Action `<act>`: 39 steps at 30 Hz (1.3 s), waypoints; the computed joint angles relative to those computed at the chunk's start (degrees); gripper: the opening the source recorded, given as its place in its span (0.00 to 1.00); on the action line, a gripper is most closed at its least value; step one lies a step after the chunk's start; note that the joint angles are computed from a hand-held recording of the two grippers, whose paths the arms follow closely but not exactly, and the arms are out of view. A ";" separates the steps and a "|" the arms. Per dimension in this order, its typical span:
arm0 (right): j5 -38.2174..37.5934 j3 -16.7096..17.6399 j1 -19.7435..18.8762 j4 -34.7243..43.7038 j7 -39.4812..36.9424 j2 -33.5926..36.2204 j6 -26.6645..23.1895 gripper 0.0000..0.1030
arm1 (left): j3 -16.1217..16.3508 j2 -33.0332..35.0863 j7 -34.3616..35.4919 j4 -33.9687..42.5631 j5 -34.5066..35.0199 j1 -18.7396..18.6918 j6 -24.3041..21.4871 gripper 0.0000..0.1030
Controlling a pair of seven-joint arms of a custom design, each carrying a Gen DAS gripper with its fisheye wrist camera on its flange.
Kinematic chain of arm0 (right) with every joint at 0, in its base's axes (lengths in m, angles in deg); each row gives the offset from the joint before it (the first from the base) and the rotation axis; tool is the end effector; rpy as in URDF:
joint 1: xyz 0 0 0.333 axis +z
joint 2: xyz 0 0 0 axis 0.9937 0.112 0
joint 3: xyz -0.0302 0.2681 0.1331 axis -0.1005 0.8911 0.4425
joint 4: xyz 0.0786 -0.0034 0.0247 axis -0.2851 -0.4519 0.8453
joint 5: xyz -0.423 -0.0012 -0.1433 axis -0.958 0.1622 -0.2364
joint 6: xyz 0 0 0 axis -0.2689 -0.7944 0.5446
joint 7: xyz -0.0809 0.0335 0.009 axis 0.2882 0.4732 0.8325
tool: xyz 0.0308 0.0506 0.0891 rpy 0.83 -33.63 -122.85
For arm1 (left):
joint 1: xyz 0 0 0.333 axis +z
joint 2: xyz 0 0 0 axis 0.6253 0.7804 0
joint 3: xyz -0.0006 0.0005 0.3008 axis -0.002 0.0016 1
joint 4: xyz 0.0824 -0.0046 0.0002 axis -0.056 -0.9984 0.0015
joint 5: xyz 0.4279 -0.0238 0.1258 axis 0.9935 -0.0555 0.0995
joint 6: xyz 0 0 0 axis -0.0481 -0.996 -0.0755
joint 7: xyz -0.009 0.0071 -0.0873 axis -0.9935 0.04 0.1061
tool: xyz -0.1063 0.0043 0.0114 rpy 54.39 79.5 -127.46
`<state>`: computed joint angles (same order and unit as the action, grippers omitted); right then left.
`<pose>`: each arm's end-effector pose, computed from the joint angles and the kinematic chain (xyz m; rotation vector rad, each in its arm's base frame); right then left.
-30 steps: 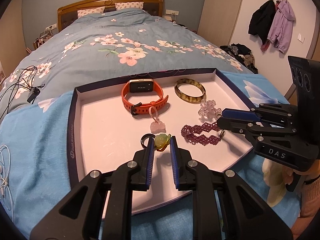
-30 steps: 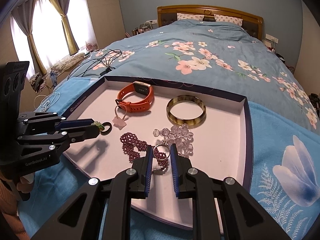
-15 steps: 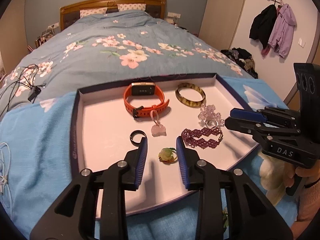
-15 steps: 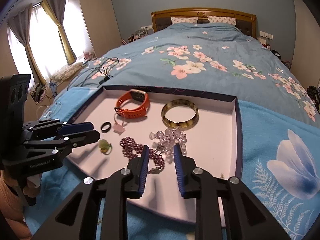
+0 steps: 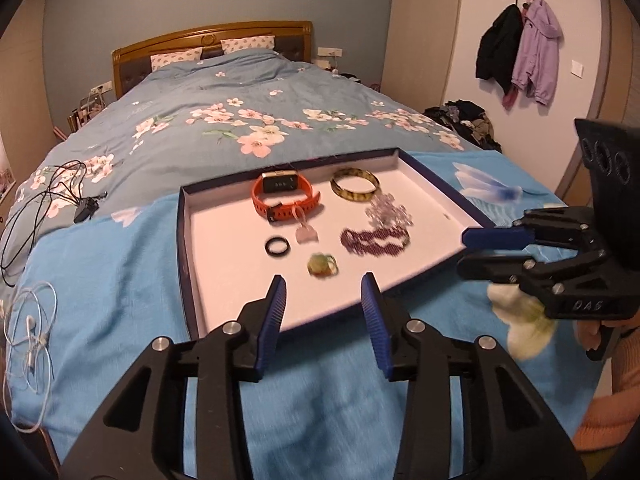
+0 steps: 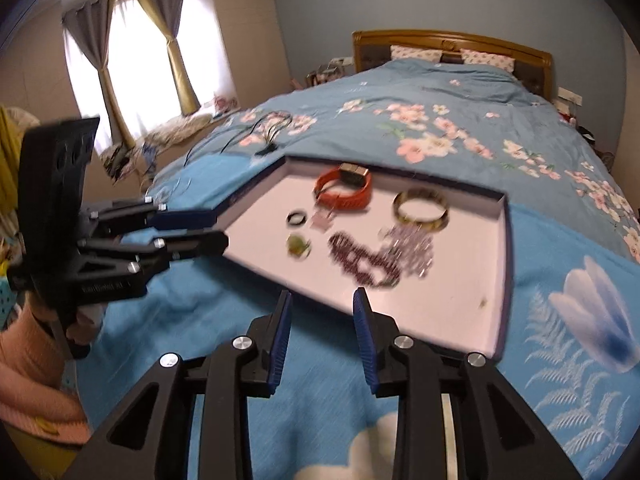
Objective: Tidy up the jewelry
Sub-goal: 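Withdraw both open tools from the box toward the green pendant and gold ring, then grasp the green pendant cord with the left tool while the right tool grasps the gold chain ring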
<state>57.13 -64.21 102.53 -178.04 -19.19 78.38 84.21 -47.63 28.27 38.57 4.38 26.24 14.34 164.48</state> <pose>0.6694 0.2936 0.4995 -2.0703 1.1054 -0.2624 0.6489 -0.4549 0.4908 -1.5311 2.0232 -0.9757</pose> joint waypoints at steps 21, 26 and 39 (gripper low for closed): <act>-4.28 -0.27 1.96 -2.47 2.26 -0.33 -3.63 0.28 | -2.94 1.12 7.34 -1.07 -5.47 -0.90 -4.51 0.42; -4.26 -0.13 1.81 -2.39 2.34 -0.21 -3.58 0.28 | -1.82 1.77 5.62 -0.06 -5.34 -1.18 -6.99 0.41; -4.79 0.01 2.05 -1.41 1.67 0.61 -4.25 0.31 | -5.19 -2.15 9.96 -6.88 -8.28 2.30 1.40 0.41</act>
